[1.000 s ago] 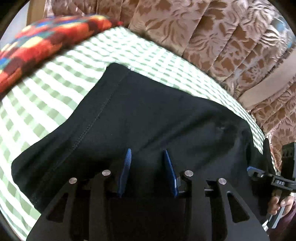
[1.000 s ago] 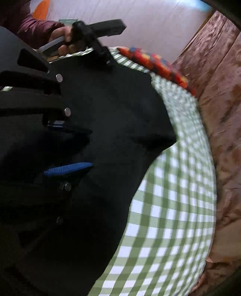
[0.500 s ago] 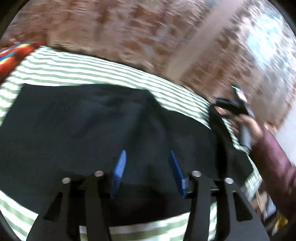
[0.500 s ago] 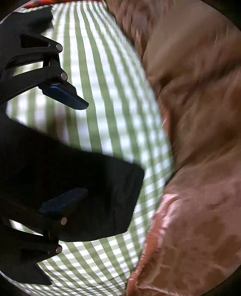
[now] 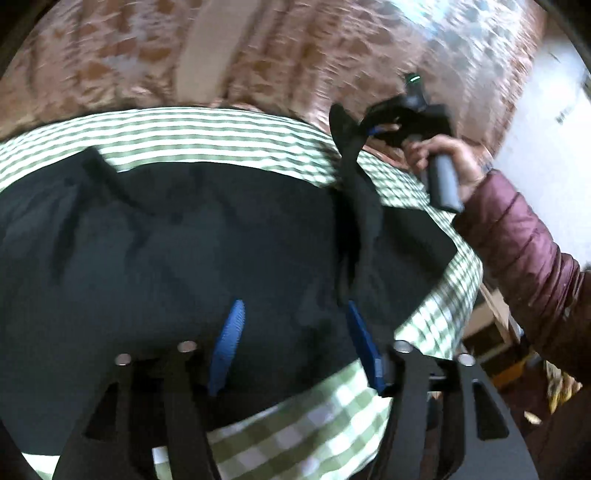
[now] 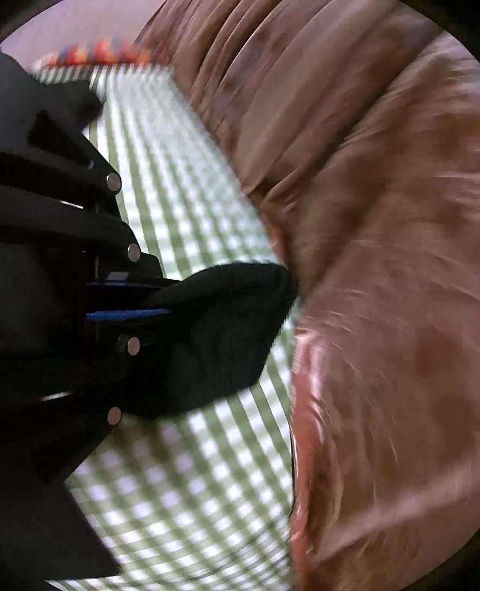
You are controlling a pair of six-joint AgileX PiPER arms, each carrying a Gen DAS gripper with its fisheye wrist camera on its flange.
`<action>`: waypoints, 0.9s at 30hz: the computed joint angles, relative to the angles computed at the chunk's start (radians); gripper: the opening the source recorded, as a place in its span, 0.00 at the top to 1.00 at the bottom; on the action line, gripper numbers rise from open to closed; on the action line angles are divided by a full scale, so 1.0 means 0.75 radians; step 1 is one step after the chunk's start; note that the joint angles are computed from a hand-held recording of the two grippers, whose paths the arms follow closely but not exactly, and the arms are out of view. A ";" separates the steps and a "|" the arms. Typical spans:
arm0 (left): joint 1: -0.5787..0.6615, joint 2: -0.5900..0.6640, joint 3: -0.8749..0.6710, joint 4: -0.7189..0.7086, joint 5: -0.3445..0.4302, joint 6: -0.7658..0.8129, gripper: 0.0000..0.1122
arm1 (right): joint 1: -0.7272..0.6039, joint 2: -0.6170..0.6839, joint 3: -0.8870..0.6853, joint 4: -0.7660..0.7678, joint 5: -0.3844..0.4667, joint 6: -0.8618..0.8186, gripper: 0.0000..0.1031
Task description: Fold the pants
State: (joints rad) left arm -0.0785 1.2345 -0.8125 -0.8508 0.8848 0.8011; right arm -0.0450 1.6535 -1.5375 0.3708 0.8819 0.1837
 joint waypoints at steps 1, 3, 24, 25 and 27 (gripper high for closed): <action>-0.025 -0.003 0.004 -0.003 0.001 0.012 0.45 | -0.094 -0.133 0.130 0.133 -0.015 -0.085 0.92; -0.061 -0.005 0.009 -0.001 0.007 0.031 0.45 | -0.208 -0.293 0.296 0.291 -0.036 -0.188 0.92; -0.393 0.079 0.021 0.290 -0.261 -0.143 0.67 | -1.321 -0.543 1.098 0.900 0.350 -0.968 0.63; -0.397 0.076 0.027 0.300 -0.281 -0.141 0.74 | -1.304 -0.533 1.087 0.891 0.322 -0.963 0.69; -0.381 0.077 0.030 0.263 -0.282 -0.095 0.93 | -1.249 -0.535 1.036 0.802 0.249 -0.883 0.89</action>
